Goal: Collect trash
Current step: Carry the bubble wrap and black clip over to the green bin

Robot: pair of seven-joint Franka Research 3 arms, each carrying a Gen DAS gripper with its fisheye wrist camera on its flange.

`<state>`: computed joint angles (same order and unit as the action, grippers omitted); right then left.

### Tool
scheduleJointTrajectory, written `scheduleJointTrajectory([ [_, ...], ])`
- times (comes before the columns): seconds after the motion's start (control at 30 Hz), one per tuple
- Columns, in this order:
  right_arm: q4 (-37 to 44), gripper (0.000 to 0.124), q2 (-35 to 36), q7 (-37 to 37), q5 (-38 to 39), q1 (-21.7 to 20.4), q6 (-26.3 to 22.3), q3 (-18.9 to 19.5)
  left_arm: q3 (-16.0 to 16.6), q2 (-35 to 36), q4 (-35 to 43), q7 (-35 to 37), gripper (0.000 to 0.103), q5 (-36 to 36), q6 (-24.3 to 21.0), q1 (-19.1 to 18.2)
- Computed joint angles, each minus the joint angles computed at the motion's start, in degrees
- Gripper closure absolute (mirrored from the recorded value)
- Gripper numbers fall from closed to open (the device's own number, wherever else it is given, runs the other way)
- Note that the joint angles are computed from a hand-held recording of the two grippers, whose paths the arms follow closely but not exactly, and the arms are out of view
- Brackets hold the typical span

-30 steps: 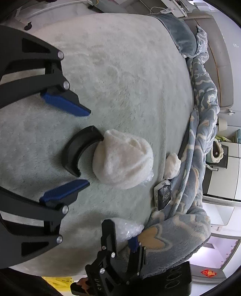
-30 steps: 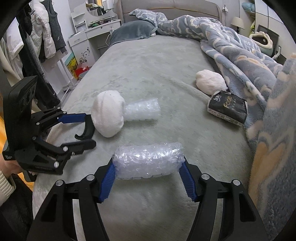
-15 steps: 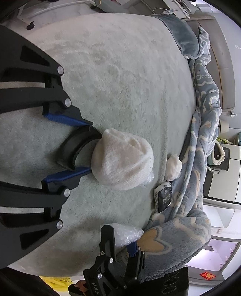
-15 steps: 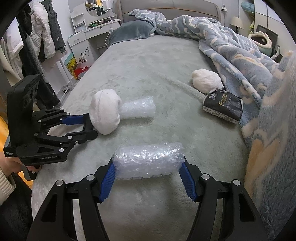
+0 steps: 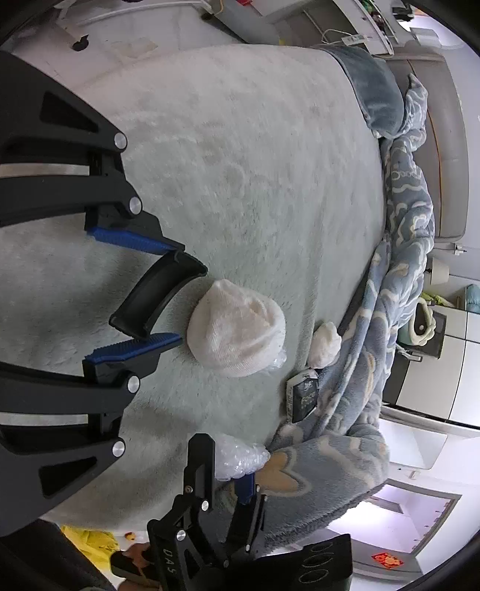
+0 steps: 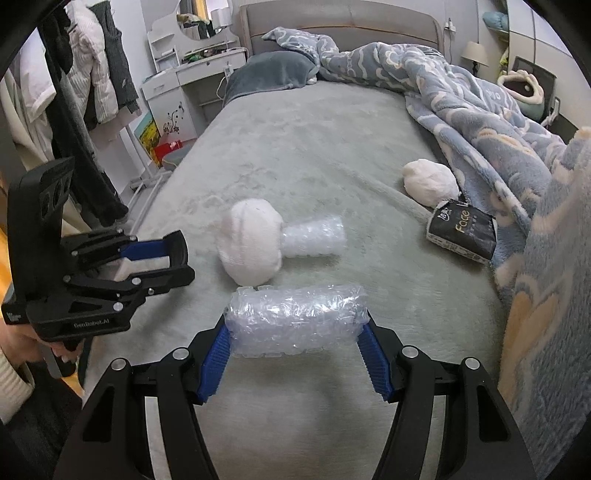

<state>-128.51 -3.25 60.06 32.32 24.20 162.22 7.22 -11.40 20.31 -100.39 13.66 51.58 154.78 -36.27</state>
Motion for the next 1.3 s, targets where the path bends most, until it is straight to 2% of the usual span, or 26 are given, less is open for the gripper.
scheduleJointTrajectory([
  [0.2,-0.5,0.059,-1.6,0.7,3.0,1.9,1.6,0.9,-0.4,-4.2,-4.3,-3.6,0.057,1.3,-0.5,0.2],
  [0.47,-1.6,0.059,-3.8,0.9,8.0,5.1,3.9,1.4,-3.6,-11.3,-11.3,-9.4,0.057,4.0,-7.6,1.5],
  [0.63,-3.7,0.059,-5.4,4.9,7.7,7.0,6.5,2.6,-5.9,-16.0,-16.5,-13.7,0.057,4.2,-9.9,3.4],
  [0.7,-4.0,0.059,-5.7,4.9,9.8,8.5,6.8,2.2,-6.9,-17.7,-18.4,-15.2,0.057,3.7,-10.8,4.0],
  [0.9,-5.0,0.059,-6.3,8.7,8.9,10.6,8.7,3.2,-9.2,-22.6,-24.4,-20.0,0.057,1.5,-11.5,5.8],
  [1.3,-5.2,0.059,-6.2,11.9,6.8,14.8,10.8,4.4,-12.2,-30.7,-34.7,-23.6,0.057,-6.9,-13.4,7.4],
])
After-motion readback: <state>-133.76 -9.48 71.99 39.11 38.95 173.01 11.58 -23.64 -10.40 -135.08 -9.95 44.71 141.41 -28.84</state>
